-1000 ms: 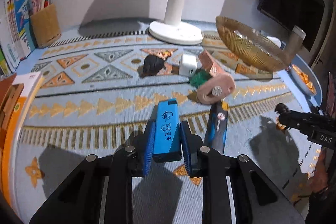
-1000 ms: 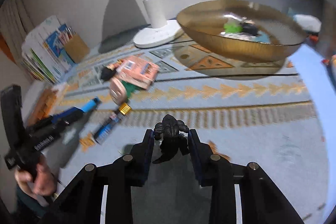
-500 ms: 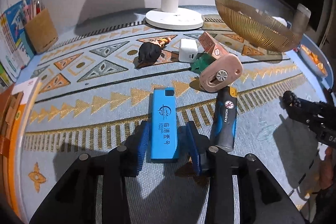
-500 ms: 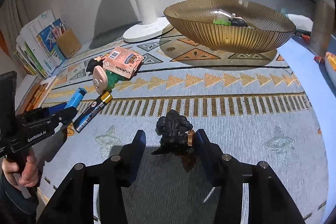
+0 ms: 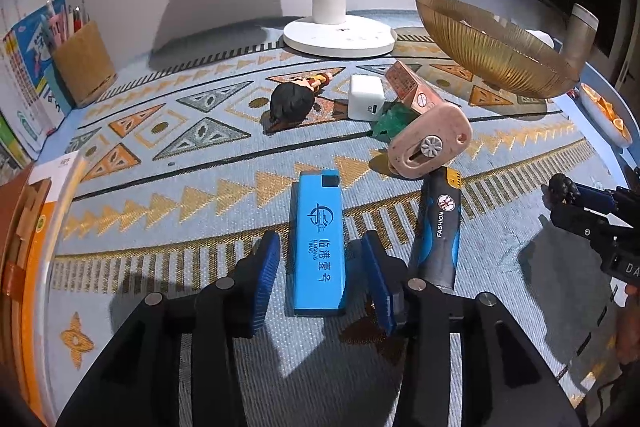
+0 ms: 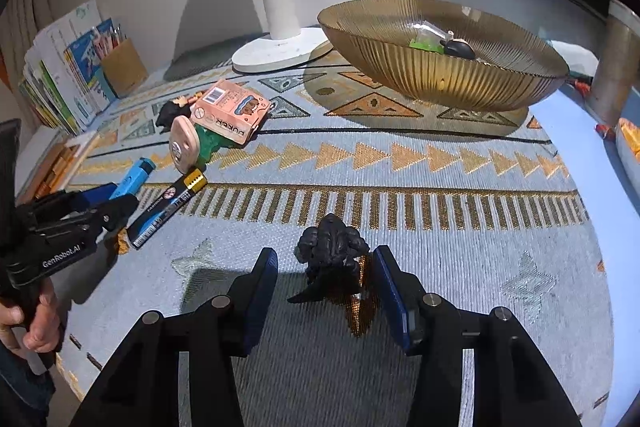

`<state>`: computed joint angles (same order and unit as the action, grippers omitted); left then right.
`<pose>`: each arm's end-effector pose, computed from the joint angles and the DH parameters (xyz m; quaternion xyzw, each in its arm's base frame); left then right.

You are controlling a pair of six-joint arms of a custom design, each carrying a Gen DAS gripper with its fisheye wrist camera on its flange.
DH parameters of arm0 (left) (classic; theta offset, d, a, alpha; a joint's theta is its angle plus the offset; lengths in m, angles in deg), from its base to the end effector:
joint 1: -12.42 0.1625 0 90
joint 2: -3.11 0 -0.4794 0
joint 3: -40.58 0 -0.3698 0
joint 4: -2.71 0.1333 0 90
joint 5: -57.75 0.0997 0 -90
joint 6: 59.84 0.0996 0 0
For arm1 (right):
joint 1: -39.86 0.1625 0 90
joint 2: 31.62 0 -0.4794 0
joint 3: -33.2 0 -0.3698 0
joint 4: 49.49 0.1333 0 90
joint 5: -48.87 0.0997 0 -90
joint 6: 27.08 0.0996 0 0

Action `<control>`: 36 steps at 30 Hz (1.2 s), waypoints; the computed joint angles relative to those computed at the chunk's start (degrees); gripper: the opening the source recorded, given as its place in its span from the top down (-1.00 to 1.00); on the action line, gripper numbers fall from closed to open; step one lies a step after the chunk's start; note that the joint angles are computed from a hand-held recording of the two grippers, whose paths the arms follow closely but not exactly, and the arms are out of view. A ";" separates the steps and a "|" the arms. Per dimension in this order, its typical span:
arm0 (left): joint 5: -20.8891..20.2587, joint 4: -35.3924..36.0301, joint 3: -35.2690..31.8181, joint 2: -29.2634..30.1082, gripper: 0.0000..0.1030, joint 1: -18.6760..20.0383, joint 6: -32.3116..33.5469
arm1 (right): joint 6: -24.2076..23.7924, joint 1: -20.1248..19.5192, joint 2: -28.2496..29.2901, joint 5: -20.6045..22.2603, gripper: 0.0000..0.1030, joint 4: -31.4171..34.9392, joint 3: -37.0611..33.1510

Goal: Organize rigid objects
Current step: 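Lift the blue box with the left tool while the right tool lifts the black figurine, then carry the blue box and black figurine into the glass bowl and open both tools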

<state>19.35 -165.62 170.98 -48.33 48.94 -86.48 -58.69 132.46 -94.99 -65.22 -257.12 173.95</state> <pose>-0.2509 -0.4488 0.1115 0.2113 0.8752 -0.2763 0.3363 0.1121 -0.4259 0.2252 0.2015 -0.8988 0.2767 0.2740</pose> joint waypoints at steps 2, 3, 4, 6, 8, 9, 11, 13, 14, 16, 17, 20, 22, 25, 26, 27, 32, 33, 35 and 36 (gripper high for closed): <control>0.83 0.61 -0.04 0.13 0.20 -0.19 -0.70 | -0.63 0.76 0.98 -1.79 0.06 -1.19 -0.14; 0.99 0.67 0.02 0.14 0.20 -0.27 -0.64 | -0.75 1.12 1.42 -2.60 0.05 -1.66 -0.21; 0.85 0.64 0.00 0.08 0.20 -0.21 -0.53 | -1.00 1.52 1.96 -3.52 0.05 -2.39 -0.26; 0.43 0.60 -0.08 -0.10 0.16 0.09 -0.75 | -1.42 2.08 2.82 -4.79 0.05 -3.51 -0.26; 0.32 0.46 0.03 -0.16 0.16 0.10 -0.94 | -1.41 2.25 3.04 -5.20 0.06 -3.73 -0.33; 0.57 0.58 0.06 -0.03 0.16 -0.05 -0.89 | -1.32 2.24 3.07 -5.23 0.06 -3.89 -0.27; 1.20 1.69 -0.18 -0.02 0.01 -0.13 -1.93 | -0.89 2.28 3.05 -5.37 0.05 -3.83 -0.32; 4.33 7.59 -1.18 -0.11 -0.51 -0.37 -7.45 | -0.82 2.48 3.18 -5.80 0.05 -3.84 -0.40; 4.34 9.07 -1.57 -0.33 -0.58 -0.05 -8.73 | -0.92 2.54 3.19 -5.93 0.06 -3.77 -0.45; 1.33 6.53 -1.44 -1.01 -0.53 1.01 -6.83 | -0.96 2.60 3.18 -6.05 0.06 -3.69 -0.48; 0.60 5.51 -1.26 -1.24 -0.50 1.27 -6.09 | -1.00 2.56 3.13 -6.00 0.10 -3.53 -0.58; 0.91 5.13 -1.10 -0.88 -0.23 0.76 -5.29 | -0.86 2.04 2.53 -4.89 0.35 -3.46 -0.43; 1.08 4.24 -0.92 -0.30 0.06 0.03 -3.81 | -0.10 1.02 1.11 -2.40 0.36 -1.82 -0.18; 0.12 2.70 -0.91 0.38 0.46 -0.41 -1.69 | 1.23 -2.11 -2.96 4.80 0.36 3.50 0.66; -0.61 2.22 -1.03 0.38 0.59 -0.26 -1.32 | 1.40 -3.61 -4.74 7.88 0.36 5.85 0.96; -1.29 1.84 -1.20 0.40 0.59 -0.12 -1.02 | 1.41 -5.11 -6.41 10.77 0.37 7.97 1.20; -5.44 -3.35 -0.20 -0.52 0.59 -0.54 -0.70 | 1.71 -9.10 -12.23 18.40 0.38 12.67 2.13; -5.39 -3.78 -0.34 -0.62 0.59 -0.89 -0.43 | 1.51 -8.95 -12.94 18.03 0.38 11.66 2.30; -5.24 -5.39 -0.90 -1.25 0.59 -2.23 0.60 | 1.69 -9.25 -14.88 19.00 0.38 11.74 2.25; -5.12 -6.05 -1.23 -1.59 0.59 -2.95 1.05 | 2.12 -9.36 -16.07 19.84 0.38 12.13 2.02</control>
<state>14.23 -171.68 169.75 -49.92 45.99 -85.43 -56.57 123.09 -111.06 -45.37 -244.99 175.98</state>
